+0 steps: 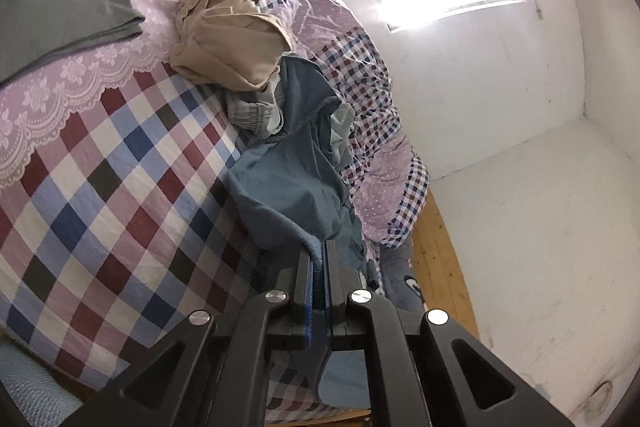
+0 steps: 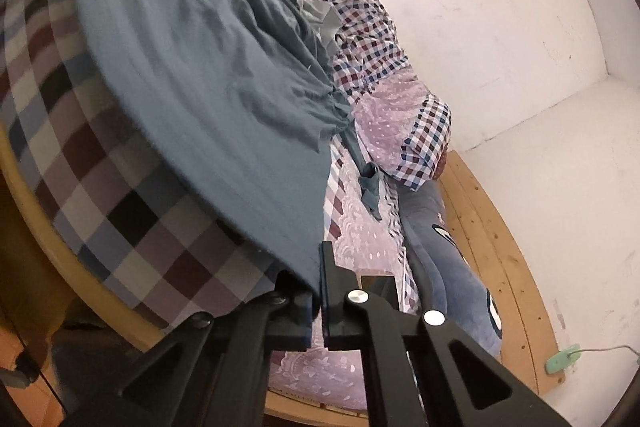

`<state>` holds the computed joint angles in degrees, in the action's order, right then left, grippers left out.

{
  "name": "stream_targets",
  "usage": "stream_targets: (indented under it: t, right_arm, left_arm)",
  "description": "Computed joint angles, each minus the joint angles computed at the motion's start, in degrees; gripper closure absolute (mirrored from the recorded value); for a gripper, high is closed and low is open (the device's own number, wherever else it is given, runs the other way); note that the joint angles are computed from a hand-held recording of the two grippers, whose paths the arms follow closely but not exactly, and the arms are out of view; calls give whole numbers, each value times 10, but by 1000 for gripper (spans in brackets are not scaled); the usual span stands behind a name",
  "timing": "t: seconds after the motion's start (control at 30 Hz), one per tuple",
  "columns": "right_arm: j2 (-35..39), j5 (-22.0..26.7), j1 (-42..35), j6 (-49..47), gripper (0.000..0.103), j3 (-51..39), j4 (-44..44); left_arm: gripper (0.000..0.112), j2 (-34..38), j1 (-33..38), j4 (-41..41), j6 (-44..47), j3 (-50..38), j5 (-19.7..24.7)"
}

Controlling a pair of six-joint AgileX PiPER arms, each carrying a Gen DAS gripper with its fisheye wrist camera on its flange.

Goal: Fold clothes

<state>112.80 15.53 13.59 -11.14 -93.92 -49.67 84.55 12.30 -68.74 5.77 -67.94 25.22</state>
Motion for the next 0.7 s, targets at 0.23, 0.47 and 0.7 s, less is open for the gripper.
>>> stream_targets:
  t: [0.23,0.47,0.7]
  right_arm:
    - [-48,29,-12,-88,103,-6,131]
    - [-81,70,-21,-137,103,-27,210]
    - [-135,127,-41,-266,103,-11,355]
  left_arm:
    - [110,-45,3,81,-73,28,20]
    - [110,-90,-12,166,-155,35,43]
    - [110,-144,-44,265,-248,22,72]
